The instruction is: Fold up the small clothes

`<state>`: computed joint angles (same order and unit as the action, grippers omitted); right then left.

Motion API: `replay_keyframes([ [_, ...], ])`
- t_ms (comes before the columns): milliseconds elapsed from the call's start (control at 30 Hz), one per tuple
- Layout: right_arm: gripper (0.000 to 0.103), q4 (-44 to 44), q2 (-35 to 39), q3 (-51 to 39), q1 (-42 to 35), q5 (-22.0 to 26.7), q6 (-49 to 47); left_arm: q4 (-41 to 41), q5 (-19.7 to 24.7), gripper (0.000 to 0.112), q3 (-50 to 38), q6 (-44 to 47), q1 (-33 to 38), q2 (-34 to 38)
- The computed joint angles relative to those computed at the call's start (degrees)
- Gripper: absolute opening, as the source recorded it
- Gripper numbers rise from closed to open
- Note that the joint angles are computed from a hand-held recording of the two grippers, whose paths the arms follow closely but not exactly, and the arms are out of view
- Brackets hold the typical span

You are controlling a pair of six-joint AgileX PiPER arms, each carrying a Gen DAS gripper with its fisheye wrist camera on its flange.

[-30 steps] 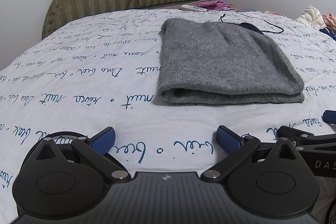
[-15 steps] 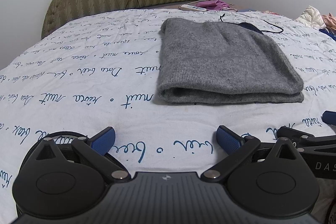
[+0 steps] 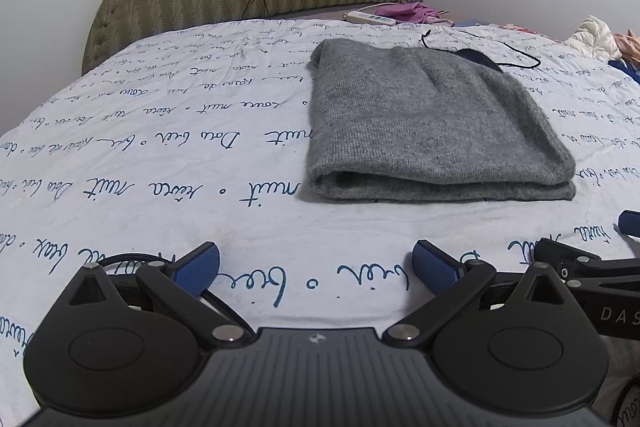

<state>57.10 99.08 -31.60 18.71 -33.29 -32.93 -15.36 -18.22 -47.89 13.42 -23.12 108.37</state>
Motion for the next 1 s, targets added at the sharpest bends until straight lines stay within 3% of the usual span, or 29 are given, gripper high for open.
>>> replay_keyframes([
  [500, 0.103, 2.02, 0.19, -1.71, -0.77, 1.77, -2.60, -1.56, 0.83, 0.103, -0.19, 1.40, 0.09, -0.34],
  [1000, 0.103, 1.26, -0.51, -0.30, -0.55, 0.80, -0.28, 2.32, 1.11, 0.103, 0.39, -1.44, 0.86, -0.82],
])
